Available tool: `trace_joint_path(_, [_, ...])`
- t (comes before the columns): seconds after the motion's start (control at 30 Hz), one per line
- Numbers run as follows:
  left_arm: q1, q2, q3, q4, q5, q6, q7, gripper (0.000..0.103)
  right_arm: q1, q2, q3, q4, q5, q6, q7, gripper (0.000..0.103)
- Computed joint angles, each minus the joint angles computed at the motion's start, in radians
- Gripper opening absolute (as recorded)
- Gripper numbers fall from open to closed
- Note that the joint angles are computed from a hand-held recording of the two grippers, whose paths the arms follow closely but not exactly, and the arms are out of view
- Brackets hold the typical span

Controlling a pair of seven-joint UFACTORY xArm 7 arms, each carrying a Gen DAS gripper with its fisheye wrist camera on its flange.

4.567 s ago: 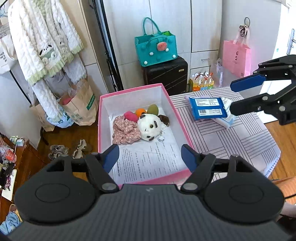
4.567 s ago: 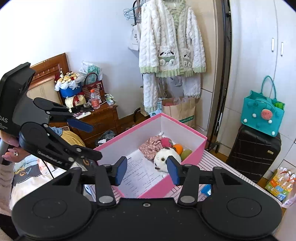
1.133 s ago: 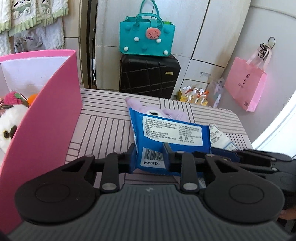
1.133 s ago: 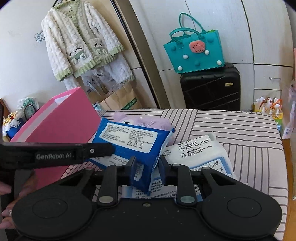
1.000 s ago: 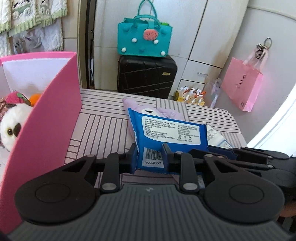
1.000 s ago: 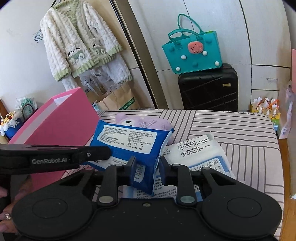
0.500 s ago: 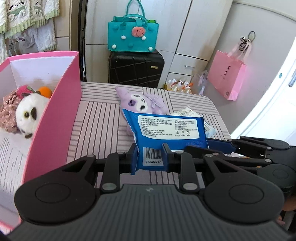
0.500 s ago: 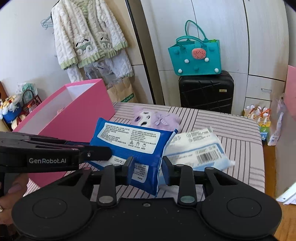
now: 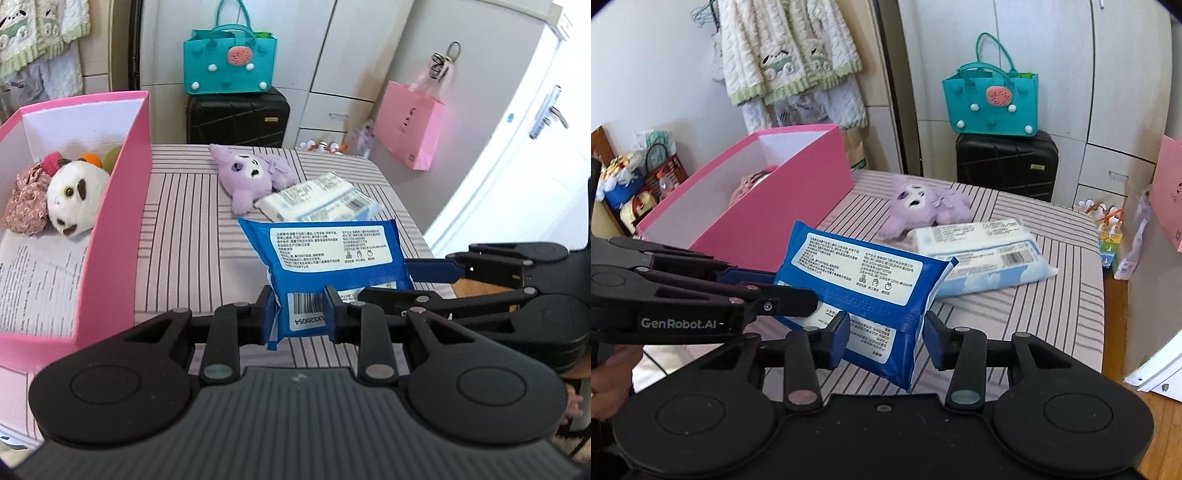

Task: Organize soft objects
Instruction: 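Lift and carry the blue wipe pack with the left tool toward the pink box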

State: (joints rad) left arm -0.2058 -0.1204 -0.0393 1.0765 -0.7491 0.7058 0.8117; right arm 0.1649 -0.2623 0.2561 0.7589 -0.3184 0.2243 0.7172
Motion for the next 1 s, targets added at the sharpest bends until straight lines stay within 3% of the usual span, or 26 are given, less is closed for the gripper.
trace_joint_path(0.5, [0.07,-0.104,0.092,0.022,0.028,0.337,0.095,0.026,0.132,-0.127,0.006,0.007,0.133,0.164,-0.129,0.054])
trace_joint_path(0.7, [0.099,-0.14,0.112,0.03,0.042,0.393,0.116,0.026,0.165,-0.132,0.009,0.05,0.172,0.204,-0.18,0.055])
trace_joint_path(1.0, [0.146,-0.146,0.156,0.091,0.053,0.5,0.161,0.026,0.184,-0.089,0.043,0.157,0.148,0.257,-0.213,0.056])
